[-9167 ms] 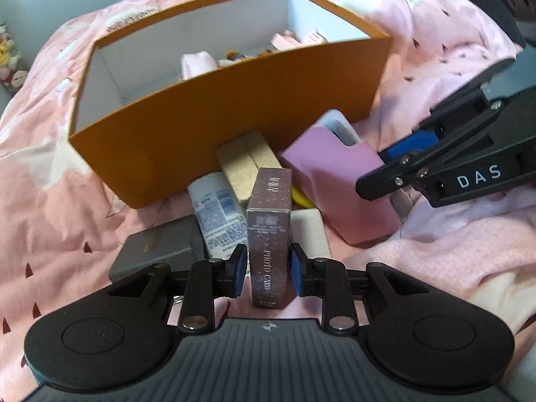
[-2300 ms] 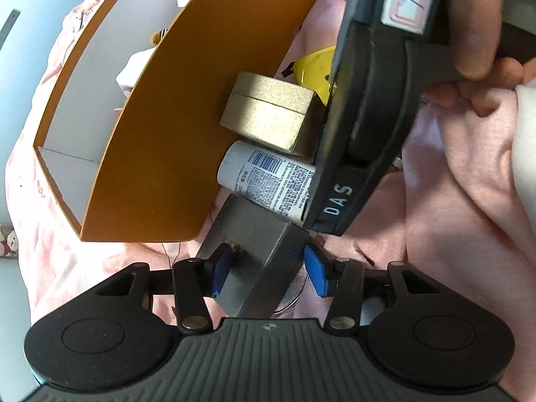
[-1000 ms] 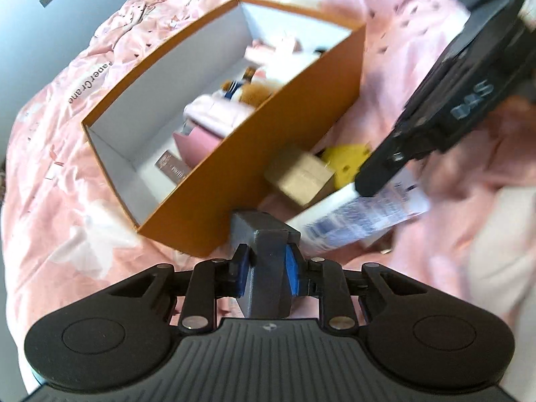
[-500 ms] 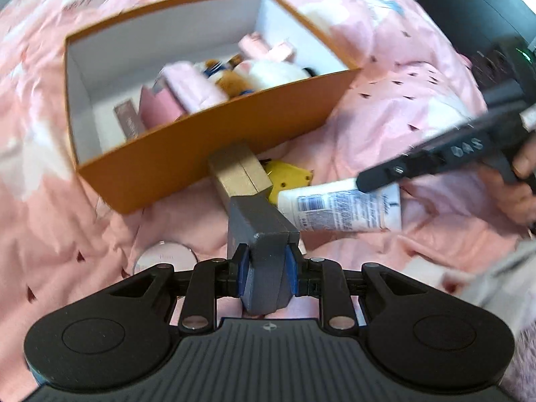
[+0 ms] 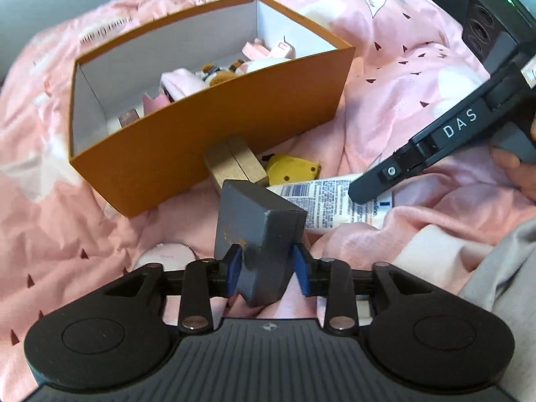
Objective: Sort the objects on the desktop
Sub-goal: 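Lift the dark gray box and lotion tube toward the orange box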
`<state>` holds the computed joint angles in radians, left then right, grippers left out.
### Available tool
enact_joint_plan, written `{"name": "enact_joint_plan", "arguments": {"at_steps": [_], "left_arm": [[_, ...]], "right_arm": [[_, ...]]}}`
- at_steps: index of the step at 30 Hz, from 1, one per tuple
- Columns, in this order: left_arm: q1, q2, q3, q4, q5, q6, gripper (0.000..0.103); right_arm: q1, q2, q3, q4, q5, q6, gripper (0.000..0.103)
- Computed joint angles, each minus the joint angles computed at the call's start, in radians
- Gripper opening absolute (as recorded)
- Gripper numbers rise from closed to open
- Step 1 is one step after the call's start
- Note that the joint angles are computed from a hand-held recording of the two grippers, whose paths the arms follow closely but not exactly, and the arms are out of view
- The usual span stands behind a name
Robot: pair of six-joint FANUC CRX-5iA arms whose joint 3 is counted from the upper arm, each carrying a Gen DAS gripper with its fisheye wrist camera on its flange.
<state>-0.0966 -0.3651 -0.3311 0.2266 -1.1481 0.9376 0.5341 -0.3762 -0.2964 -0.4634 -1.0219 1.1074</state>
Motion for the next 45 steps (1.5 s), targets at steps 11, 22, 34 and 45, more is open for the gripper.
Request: {"name": "enact_joint_plan", "arguments": {"at_steps": [11, 22, 34, 45], "left_arm": [[-0.080, -0.007, -0.023, -0.092, 0.100, -0.025, 0.065], [-0.078, -0.016, -0.026, -0.135, 0.137, 0.041, 0.069], [0.050, 0.033, 0.024, -0.109, 0.091, 0.192, 0.056], [0.127, 0.119, 0.056, 0.023, 0.030, 0.327, 0.063]], "right_arm": [[-0.020, 0.024, 0.020, -0.085, -0.030, 0.101, 0.008], [-0.026, 0.046, 0.069, -0.120, -0.049, 0.238, 0.009], [0.044, 0.122, 0.113, -0.024, -0.039, 0.181, 0.007], [0.172, 0.145, 0.108, 0.192, 0.040, 0.081, 0.008]]}}
